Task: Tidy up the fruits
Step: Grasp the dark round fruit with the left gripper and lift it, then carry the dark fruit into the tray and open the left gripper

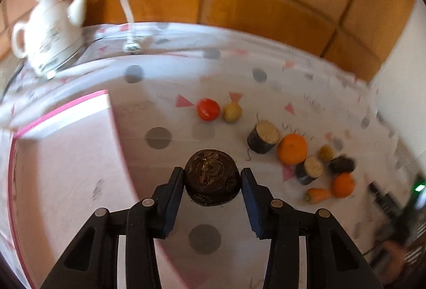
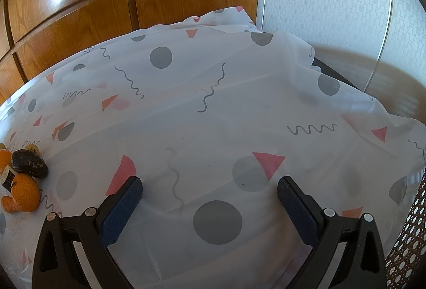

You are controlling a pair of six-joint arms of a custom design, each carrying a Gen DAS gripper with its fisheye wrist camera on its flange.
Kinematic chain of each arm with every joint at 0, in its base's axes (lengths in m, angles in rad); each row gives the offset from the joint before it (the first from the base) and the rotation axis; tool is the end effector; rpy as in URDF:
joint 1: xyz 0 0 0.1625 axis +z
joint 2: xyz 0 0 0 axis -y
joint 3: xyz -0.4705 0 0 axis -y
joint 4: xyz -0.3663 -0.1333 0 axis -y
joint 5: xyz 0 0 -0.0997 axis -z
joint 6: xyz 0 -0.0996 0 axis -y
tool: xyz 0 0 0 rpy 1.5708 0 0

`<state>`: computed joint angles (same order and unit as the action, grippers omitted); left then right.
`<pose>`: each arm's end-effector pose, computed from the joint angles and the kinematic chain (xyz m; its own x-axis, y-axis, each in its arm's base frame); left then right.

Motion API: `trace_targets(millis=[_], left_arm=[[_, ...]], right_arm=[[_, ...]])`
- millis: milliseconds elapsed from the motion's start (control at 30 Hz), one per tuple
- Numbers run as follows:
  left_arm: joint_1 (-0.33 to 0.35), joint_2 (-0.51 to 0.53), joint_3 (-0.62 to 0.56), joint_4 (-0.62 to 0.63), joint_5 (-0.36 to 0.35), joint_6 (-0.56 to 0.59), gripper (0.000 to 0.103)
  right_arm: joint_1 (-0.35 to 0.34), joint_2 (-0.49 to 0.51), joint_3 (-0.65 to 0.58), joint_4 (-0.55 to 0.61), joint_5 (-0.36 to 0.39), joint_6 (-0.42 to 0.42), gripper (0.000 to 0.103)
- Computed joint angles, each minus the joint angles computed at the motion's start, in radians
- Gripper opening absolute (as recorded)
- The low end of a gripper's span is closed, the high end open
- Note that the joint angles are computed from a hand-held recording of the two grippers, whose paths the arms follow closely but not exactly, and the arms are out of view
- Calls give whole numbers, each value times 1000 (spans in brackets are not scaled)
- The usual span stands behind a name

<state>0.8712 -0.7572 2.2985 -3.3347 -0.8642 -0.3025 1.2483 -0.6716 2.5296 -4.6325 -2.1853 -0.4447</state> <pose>-0.1491 -0.4846 0.0677 -0.8307 0.1405 -0.5387 0.3987 0.8256 -0.3994 -0.0473 -0.3809 0.1678 -0.5945 0.5481 0.5883 -0.1573 0.6383 -0.7536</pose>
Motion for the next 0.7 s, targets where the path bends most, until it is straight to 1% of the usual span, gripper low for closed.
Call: trace_targets(millis=[133,233,300,433,500,700], left_arm=[[-10,-76,87,-66,43,-66,44],[-14,-121,138,-76,96,-106,44],[3,-150,170,-70,121,-145,44],[45,-175,208,-67,160,-211,44],[57,-185,228,-68,179,-250,44],[85,-205,273,-75,264,-379,44]], right_arm=[[2,2,-1,-1,-3,0,103],[3,1,-2,0,-5,0,103],[3,1,-3,1,-6,-1,103],[3,-4,-5,5,-7,-4,103],[4,1,-4,-1,-8,-3,103],[5,3,-4,-5,-10,-3,103]])
